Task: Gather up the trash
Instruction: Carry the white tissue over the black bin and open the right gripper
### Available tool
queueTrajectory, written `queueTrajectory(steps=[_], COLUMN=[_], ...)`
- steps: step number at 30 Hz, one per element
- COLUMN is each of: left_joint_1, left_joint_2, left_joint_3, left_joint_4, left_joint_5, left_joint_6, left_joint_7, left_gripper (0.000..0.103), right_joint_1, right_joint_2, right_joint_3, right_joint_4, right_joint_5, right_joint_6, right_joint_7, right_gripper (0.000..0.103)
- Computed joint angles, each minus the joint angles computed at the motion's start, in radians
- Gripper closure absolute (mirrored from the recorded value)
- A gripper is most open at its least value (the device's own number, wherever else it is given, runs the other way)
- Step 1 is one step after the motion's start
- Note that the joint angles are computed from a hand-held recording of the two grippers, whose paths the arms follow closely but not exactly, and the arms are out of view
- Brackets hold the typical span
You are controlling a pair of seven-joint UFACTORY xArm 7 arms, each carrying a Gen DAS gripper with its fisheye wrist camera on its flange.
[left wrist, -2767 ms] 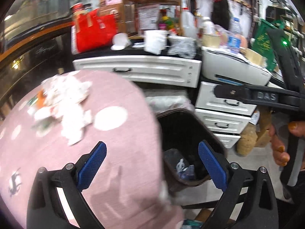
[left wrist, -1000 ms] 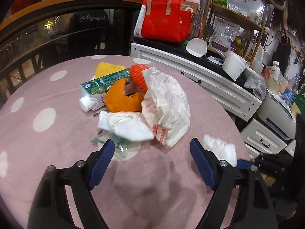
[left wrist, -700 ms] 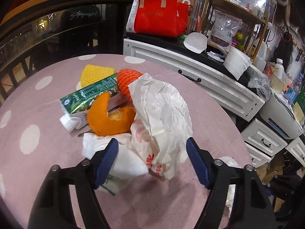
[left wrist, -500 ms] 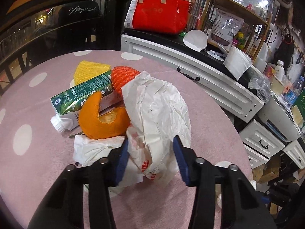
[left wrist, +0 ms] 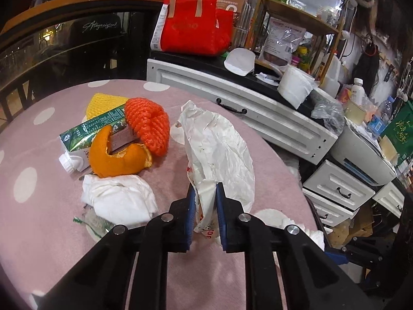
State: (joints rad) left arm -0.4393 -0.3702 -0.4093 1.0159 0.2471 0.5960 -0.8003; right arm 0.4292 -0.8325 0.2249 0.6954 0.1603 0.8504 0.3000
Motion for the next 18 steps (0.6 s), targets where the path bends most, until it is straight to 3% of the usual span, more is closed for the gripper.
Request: queueTrajectory(steps=[9, 18], left_joint_1=[0.045, 0.031], left_joint_2=[-0.111, -0.131], left_joint_3=[-0.146, -0.217], left_joint_4=[-0.007, 0.000], left_joint_5=[0.154, 0.153], left_joint_6=[0.079, 0.069], left_joint_7=[-0.163, -0.228], left_gripper=[0.088, 0.088], right_joint_1=[-0.027, -0.092], right_joint_2=[-0.151, -0.321], right_joint_3=[-0.007, -0.025], right_joint_4=[-0.040, -0.077], right_joint_5=[-0.026, -0.059], right_joint_6=[0.083, 0.204], right_joint_7=[0.022, 0.036], right_gripper=[0.078, 0.078])
